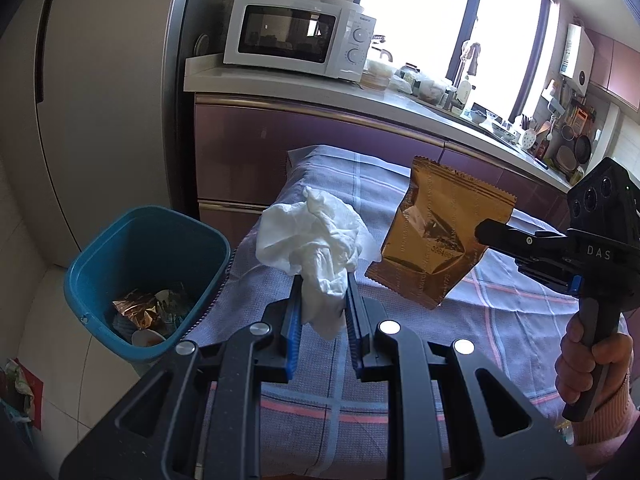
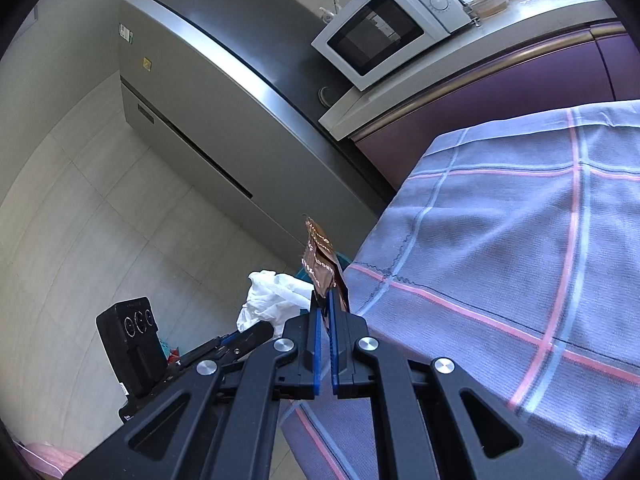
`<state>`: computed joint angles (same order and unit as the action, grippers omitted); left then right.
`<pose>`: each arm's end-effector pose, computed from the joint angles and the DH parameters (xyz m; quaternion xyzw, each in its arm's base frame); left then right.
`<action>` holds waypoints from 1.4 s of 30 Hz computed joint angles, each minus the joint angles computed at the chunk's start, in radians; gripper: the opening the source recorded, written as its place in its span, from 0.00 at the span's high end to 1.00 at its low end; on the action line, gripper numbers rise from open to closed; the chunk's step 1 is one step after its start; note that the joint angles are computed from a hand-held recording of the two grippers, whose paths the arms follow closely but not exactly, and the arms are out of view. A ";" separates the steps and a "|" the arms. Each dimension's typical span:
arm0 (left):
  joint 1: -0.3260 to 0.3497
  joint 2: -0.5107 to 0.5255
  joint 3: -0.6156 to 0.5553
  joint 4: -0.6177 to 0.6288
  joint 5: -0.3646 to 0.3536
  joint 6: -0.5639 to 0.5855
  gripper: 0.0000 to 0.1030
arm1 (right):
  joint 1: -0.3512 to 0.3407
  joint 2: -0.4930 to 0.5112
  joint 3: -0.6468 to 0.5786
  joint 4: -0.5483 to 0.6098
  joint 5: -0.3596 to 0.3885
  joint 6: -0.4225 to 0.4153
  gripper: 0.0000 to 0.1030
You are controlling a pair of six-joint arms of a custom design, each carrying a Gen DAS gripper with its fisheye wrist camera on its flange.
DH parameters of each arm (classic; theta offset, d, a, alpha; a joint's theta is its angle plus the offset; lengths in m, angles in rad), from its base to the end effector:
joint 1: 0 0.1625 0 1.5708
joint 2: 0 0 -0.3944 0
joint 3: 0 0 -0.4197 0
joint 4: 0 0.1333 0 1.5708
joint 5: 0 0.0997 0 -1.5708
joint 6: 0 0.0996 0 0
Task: Collect trash
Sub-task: 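Carry the white tissue and gold bag over the teal bin with both tools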
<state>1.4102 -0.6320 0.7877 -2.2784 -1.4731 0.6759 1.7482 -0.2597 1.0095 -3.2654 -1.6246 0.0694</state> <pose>0.0021 -0.8814 0.2983 0.3782 0.8836 -0.2512 0.1148 0.2719 -0.7918 0.0003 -0.0358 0.8895 -0.4543 0.0322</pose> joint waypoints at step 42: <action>0.022 0.103 -0.214 -0.016 0.071 -0.051 0.81 | 0.007 0.266 -0.557 0.412 0.115 -0.030 0.97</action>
<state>1.4323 -0.5290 0.5737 -2.2949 -1.4018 0.6249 1.7549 0.0063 0.4524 -2.8533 -1.5093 0.0391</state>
